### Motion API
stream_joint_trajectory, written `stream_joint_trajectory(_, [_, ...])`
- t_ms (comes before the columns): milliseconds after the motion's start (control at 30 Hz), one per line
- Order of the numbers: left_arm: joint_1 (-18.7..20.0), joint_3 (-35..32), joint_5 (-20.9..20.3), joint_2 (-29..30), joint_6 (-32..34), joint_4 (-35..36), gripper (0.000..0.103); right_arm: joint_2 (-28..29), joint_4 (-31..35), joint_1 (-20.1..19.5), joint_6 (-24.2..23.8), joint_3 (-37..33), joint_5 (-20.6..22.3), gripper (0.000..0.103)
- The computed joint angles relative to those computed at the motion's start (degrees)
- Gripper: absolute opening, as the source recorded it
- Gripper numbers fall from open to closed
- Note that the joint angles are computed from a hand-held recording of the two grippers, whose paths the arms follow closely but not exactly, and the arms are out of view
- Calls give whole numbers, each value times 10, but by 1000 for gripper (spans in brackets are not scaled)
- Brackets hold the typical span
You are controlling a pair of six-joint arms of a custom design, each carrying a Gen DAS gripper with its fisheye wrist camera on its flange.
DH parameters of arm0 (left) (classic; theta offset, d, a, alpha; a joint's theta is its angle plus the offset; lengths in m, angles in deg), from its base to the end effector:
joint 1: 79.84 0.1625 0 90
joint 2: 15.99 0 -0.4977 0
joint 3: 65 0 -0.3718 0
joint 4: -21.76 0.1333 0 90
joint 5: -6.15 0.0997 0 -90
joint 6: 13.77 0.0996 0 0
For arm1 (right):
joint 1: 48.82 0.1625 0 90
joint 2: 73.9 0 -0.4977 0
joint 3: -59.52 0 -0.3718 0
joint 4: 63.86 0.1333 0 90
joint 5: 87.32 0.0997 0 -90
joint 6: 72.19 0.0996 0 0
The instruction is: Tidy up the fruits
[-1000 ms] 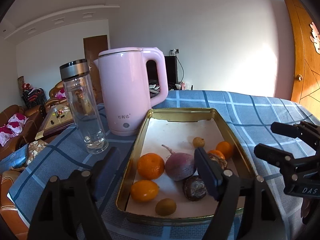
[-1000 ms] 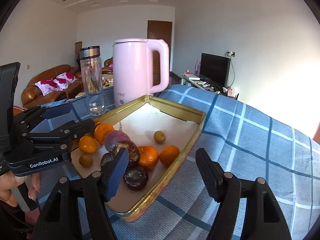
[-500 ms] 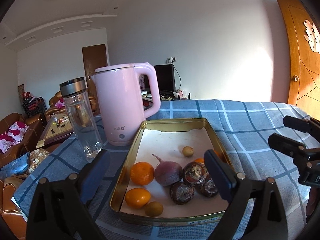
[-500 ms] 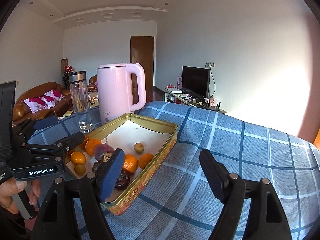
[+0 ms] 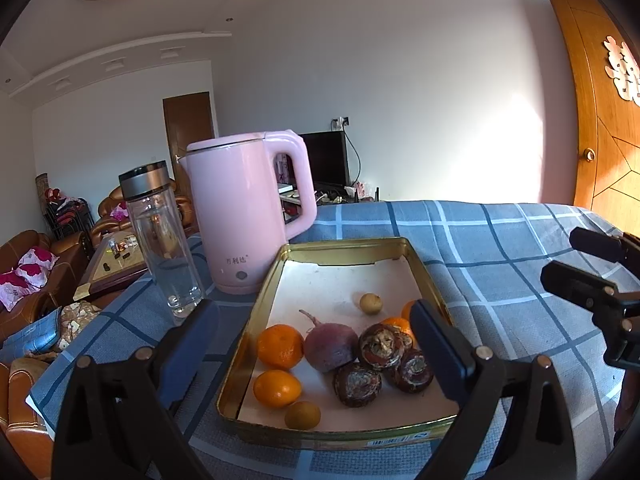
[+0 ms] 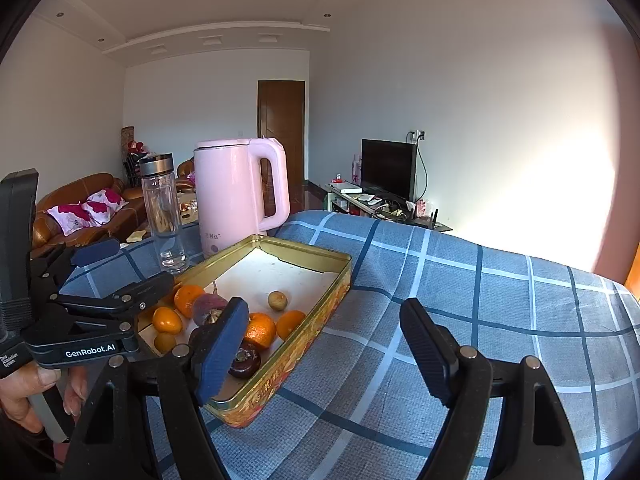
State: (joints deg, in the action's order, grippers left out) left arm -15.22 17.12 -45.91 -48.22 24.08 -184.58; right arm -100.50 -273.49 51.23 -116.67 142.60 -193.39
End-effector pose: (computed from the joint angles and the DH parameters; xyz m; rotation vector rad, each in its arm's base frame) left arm -0.1553 -0.7812 0.2036 0.6891 2.0096 -1.2721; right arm 0.2404 -0.7503 0.1211 0.8674 -2.1142 1.2414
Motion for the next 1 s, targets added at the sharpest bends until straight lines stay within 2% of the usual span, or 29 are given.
stream_joint_trajectory(767, [-4, 10, -11, -5, -9, -3, 103, -7, -20, 1, -4, 17, 7, 79])
stream_joint_trajectory(1000, [-10, 8, -1, -1, 6, -16, 103, -12, -37, 2, -13, 28, 9, 79])
